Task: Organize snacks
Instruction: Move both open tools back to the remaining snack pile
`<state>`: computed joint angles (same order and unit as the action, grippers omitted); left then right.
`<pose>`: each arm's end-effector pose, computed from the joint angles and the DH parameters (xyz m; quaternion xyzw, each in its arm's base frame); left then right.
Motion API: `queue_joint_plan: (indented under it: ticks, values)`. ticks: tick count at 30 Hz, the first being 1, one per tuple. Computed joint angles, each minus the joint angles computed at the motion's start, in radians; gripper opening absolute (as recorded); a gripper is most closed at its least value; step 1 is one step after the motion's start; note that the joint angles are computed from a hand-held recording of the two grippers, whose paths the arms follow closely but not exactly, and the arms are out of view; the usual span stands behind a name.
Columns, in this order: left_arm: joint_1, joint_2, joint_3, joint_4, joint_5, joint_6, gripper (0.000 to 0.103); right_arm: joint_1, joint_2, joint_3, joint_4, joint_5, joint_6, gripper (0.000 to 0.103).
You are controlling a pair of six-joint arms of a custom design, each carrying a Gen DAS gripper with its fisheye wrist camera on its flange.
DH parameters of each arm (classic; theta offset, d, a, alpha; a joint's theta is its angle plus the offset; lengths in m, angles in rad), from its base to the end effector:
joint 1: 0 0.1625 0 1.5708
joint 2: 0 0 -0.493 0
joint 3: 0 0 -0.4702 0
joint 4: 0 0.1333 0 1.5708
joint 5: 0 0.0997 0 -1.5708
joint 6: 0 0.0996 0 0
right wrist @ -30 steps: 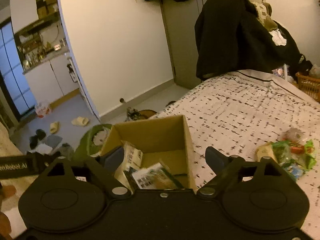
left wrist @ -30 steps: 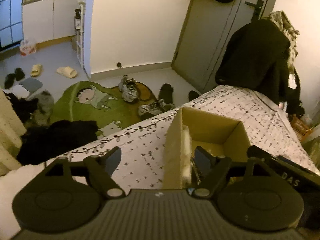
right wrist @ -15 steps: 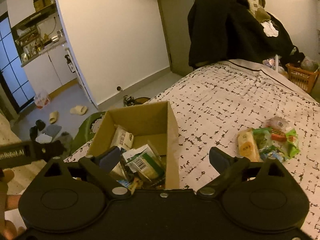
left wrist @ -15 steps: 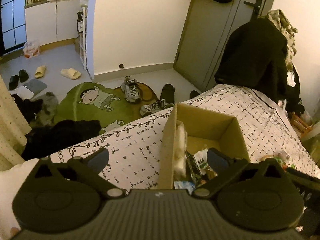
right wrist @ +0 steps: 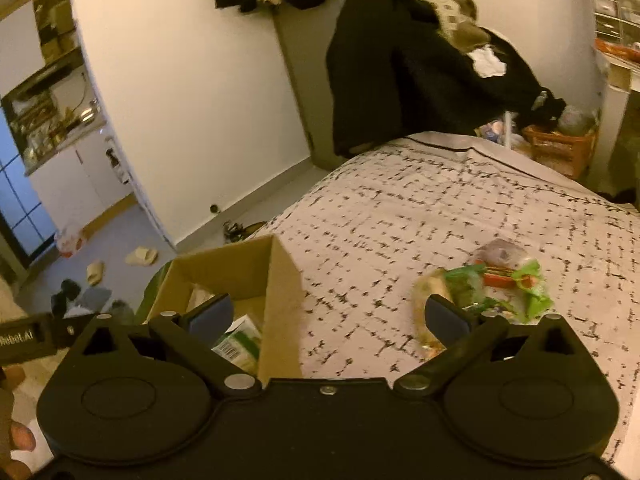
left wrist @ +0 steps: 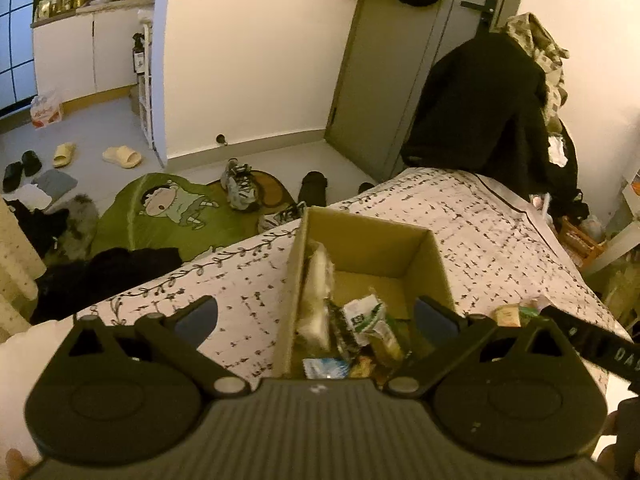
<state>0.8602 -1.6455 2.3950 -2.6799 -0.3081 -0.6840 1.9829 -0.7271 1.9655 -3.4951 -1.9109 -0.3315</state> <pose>-0.0953 -0.4607 0.3406 -0.0950 0.7956 -0.4836 0.3525 0.3554 -0.5632 0.0362 0.2842 -0.8854 0.3376 0.1459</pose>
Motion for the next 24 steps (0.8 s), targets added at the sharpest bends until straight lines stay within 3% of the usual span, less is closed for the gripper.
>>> queue_joint_plan:
  ticks: [9, 18, 24]
  values:
    - [-0.006, 0.061, -0.030, -0.004, -0.036, -0.014, 0.103, -0.047, -0.057, 0.027, -0.017, 0.000, 0.003, 0.103]
    - [-0.030, 0.205, -0.049, -0.268, -0.054, 0.143, 0.102, -0.102, -0.112, 0.056, -0.056, -0.023, -0.048, 0.103]
    - [-0.023, 0.311, -0.075, -0.502, -0.130, 0.306, 0.100, -0.136, -0.135, 0.062, -0.069, -0.034, -0.085, 0.103]
